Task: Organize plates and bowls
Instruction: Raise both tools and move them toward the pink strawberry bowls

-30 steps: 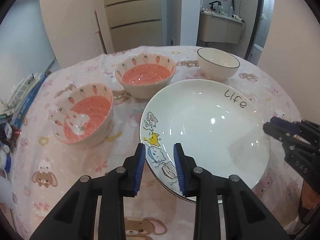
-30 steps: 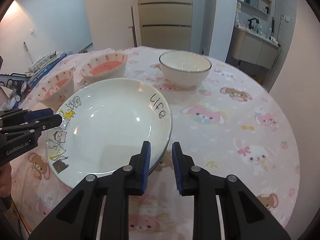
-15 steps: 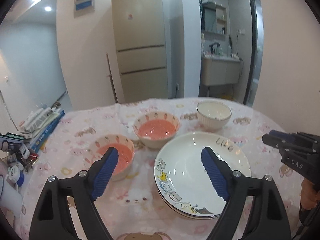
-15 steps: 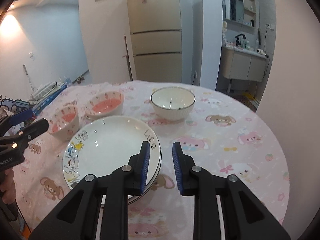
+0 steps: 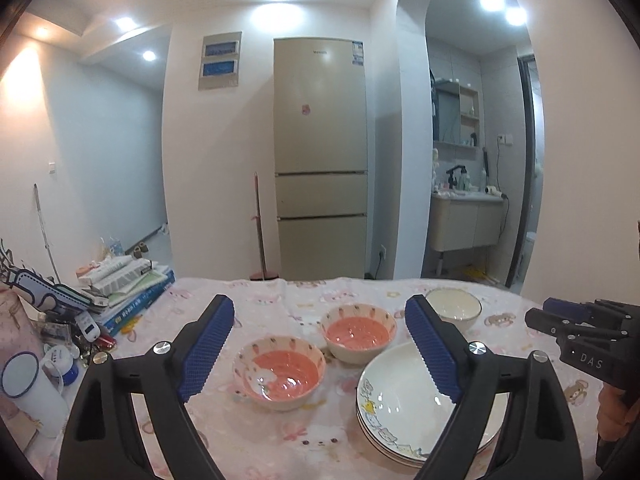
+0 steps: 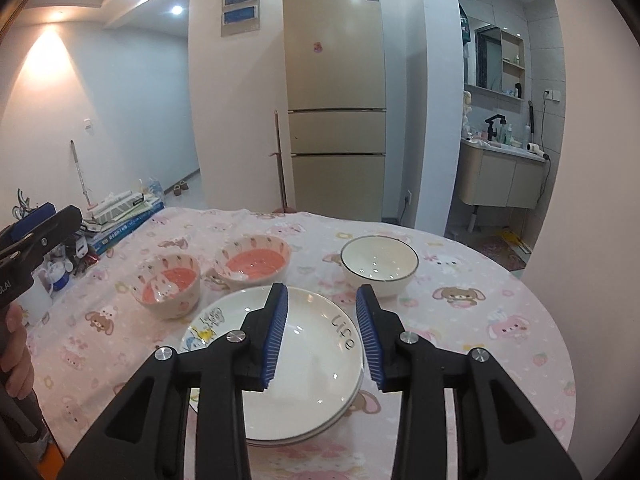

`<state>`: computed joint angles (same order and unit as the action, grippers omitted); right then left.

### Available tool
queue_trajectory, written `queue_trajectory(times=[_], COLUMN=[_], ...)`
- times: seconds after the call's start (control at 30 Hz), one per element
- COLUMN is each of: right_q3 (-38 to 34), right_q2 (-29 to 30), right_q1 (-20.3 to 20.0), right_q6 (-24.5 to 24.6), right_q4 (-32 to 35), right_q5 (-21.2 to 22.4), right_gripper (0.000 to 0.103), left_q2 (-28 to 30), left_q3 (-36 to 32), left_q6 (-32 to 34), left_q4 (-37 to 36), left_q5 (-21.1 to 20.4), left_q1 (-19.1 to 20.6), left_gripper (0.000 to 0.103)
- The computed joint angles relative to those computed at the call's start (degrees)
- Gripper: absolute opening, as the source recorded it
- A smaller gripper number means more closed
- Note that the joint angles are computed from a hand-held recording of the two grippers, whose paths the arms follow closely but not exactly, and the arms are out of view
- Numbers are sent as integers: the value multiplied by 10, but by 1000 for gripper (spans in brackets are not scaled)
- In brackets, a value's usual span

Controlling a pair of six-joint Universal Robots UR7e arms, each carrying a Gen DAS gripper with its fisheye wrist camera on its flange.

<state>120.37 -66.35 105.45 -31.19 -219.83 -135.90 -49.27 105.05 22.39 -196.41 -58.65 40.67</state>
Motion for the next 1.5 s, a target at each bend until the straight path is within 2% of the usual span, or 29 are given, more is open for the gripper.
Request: queue_trajectory(times=[0.17, 0.27, 0.37, 0.47, 0.53, 0.57, 0.67, 0.7, 0.73, 0.8, 0.93, 1.07, 1.27, 1.33, 1.4, 1.5], right_q3=[-27, -49, -71, -90, -100, -108, -130, -138, -147, -170, -206, -225, -242, -258, -267, -271], right_q2=[20, 33, 44, 50, 51, 53, 50, 46, 46, 49, 60, 65, 85, 90, 90, 78], right_q1=[12, 17, 26, 40, 50, 55, 64, 66, 68, 72, 72, 66, 44, 37, 27, 8], right_q6=[-28, -40, -47, -53, -63, -66, -51, -44, -39, -36, -9, 26, 57, 70, 97, 147], right_q4=[-9, -8, -4, 11, 27, 36, 72, 83, 90, 93, 86, 119, 158, 193, 233, 323], right_q5=[0, 3, 4, 1, 10, 14, 35, 46, 52, 55, 72, 100, 97, 88, 86, 115], right_gripper=[35, 36, 36, 38, 46, 46, 46, 46, 47, 47, 47, 47, 47, 47, 47, 47], left_q2=[-5, 0, -1, 0, -1, -1, -2, -8, -17, -22, -10, -21, 8, 15, 23, 37], left_q3=[6, 3, 1, -17, -31, -41, -74, -82, -89, -102, -121, -125, -168, -196, -221, -266], left_q6=[13, 25, 30, 51, 65, 70, 54, 37, 16, 12, 53, 29, 18, 17, 20, -5], left_q4=[-40, -72, -94, -91, -79, -72, -30, -13, 8, 25, -17, 42, 11, 51, 97, 238], left_q5=[-31, -35, -72, -68, -65, -51, -8, -10, -30, -34, -5, -17, 13, 23, 13, 6], left_q1=[11, 14, 22, 18, 14, 10, -3, -3, 0, -2, -11, -3, 21, 32, 44, 67], left_gripper=[93, 97, 103, 103, 103, 103, 103, 103, 103, 103, 103, 103, 103, 103, 103, 103])
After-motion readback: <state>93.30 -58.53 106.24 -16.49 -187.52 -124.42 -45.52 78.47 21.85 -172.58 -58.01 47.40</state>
